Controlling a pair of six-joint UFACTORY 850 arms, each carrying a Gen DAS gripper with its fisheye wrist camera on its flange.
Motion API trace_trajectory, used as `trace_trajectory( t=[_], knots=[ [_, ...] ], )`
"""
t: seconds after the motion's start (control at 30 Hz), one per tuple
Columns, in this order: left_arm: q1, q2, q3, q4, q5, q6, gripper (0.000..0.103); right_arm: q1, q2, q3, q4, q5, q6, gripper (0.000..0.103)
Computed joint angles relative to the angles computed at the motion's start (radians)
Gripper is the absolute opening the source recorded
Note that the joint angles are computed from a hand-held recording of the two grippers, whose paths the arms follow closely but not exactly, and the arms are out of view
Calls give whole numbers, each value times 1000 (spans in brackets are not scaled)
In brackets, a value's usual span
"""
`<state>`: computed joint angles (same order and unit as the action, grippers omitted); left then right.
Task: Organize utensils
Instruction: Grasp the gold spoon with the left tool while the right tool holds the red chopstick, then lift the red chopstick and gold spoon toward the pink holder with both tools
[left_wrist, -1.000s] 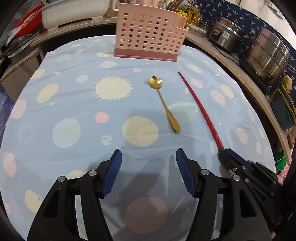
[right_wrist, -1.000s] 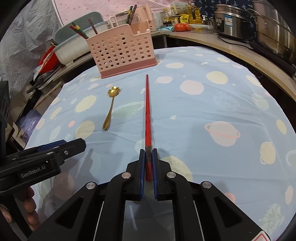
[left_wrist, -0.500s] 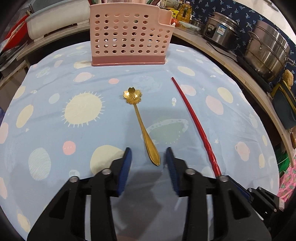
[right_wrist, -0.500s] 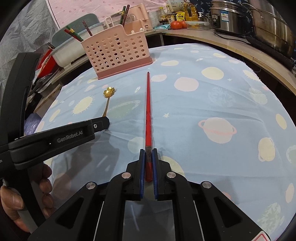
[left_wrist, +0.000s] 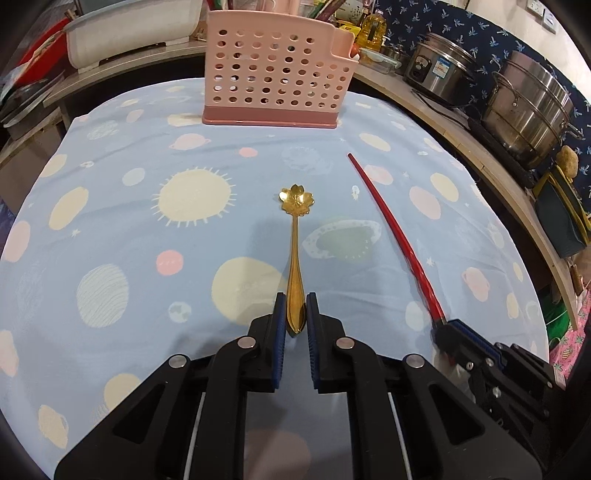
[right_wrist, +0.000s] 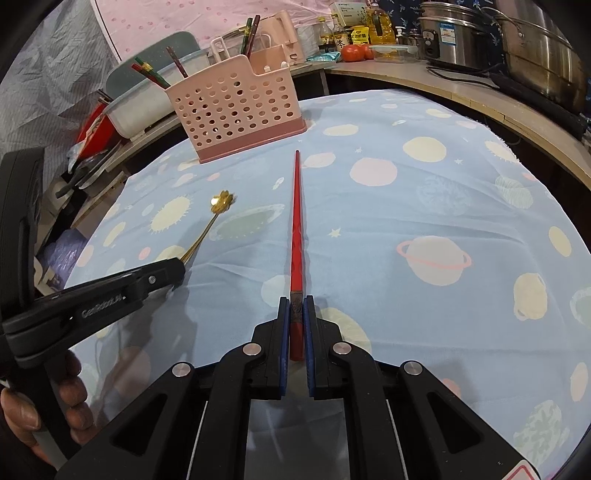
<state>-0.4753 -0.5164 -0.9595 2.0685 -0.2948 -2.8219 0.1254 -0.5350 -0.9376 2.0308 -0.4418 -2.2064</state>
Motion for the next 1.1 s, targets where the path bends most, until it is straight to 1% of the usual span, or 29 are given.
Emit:
trace_trajectory(
  t=[0.3,0.47,0.5,0.6,0.7,0.97,1.1],
  knots=[
    [-12,94,83,41,-51,-77,10,-1,48,31,-5,-42,-3,7],
    [-12,133,99,25,-80,-70,9,-8,79,45,-11,-74,12,7],
    [-12,140,102,24,-85,-69,8,-9,85,46,-10,-79,14,7],
    [-8,159,106,17,-94,-58,1,-12,102,49,-16,-96,26,7],
    [-3,174,109,11,-102,-49,1,-15,117,49,-23,-110,39,7],
    [-2,213,102,-97,-112,79,1,-23,163,43,-46,-145,88,7],
    [0,236,93,-154,-122,162,1,-32,180,23,-73,-164,143,7]
  ],
)
